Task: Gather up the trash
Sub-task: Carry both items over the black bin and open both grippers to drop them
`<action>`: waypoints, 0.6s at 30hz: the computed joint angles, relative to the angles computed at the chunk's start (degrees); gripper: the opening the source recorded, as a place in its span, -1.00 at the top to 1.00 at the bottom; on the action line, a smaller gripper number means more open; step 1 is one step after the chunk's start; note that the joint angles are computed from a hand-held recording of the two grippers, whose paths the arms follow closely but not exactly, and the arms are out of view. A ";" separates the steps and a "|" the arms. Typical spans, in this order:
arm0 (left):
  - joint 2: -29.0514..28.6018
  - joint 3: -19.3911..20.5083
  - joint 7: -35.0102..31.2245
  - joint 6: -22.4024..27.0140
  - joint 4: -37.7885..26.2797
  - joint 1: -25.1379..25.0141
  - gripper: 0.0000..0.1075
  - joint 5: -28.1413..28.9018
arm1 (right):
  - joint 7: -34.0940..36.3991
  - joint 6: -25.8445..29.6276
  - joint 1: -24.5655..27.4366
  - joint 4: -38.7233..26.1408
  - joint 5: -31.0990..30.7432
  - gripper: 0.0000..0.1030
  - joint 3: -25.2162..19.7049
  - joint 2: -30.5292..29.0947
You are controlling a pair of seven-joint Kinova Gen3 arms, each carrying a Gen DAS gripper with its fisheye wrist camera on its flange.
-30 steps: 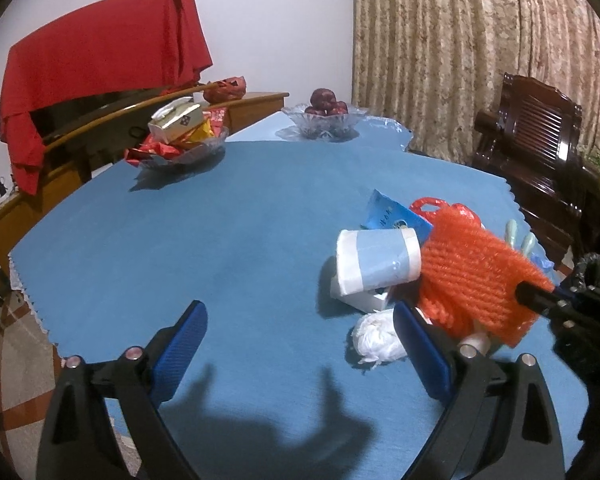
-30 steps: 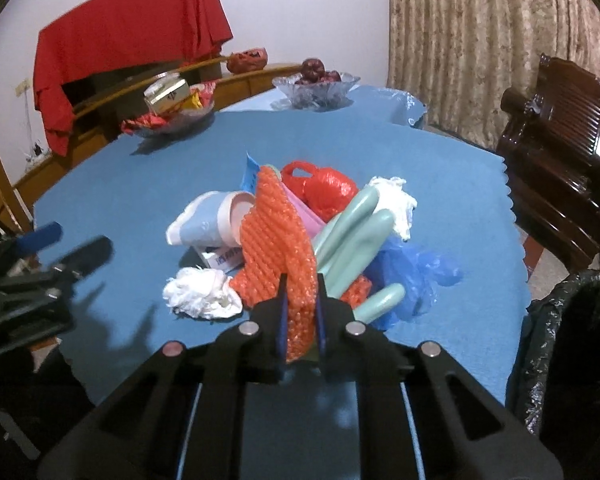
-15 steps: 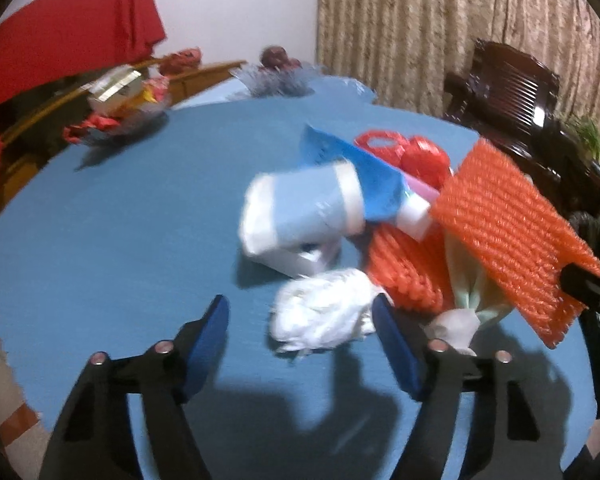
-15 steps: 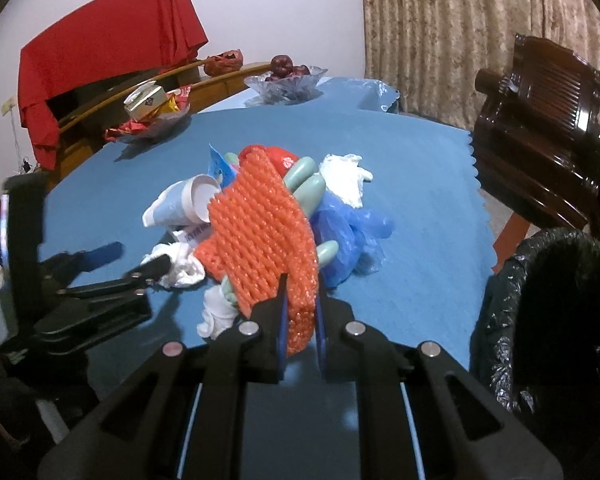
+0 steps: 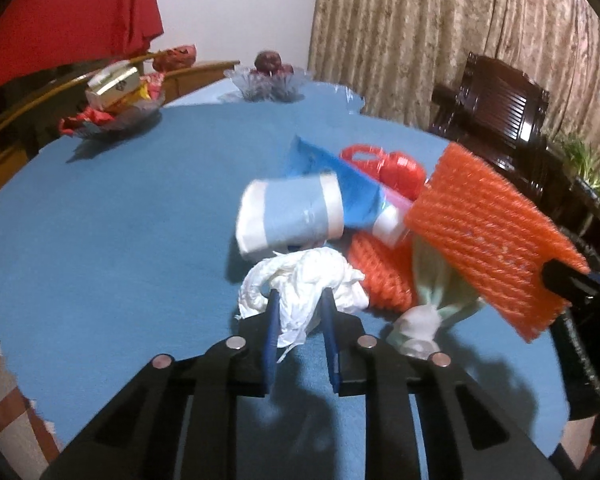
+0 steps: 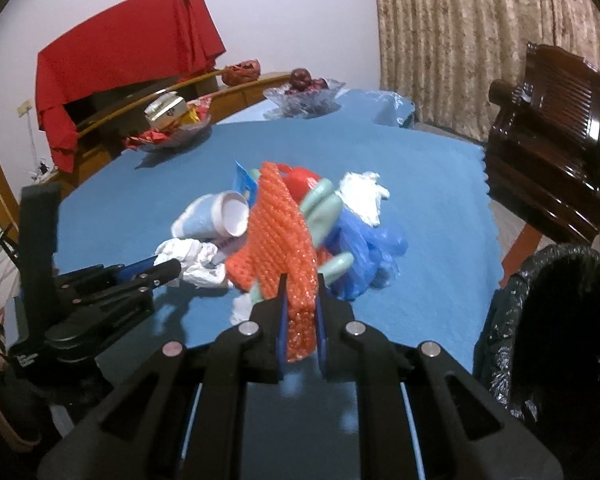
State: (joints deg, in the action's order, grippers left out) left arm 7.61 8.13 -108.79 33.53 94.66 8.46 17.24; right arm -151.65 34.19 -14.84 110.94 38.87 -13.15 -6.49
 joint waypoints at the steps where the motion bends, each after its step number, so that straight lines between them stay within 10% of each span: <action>1: -0.56 -0.06 0.19 0.10 -0.07 0.06 0.62 -0.17 | 0.12 -0.15 -0.08 0.02 0.05 0.79 -0.08 -0.53; 18: -6.39 1.32 -8.43 3.66 -2.91 4.62 0.62 8.82 | -3.04 8.69 9.13 2.82 0.13 0.79 -6.49 -14.62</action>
State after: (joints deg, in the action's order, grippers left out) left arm 1.22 9.45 -117.23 37.18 91.75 13.08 26.06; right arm -154.69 42.89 -5.71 113.76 39.00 -19.64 -21.11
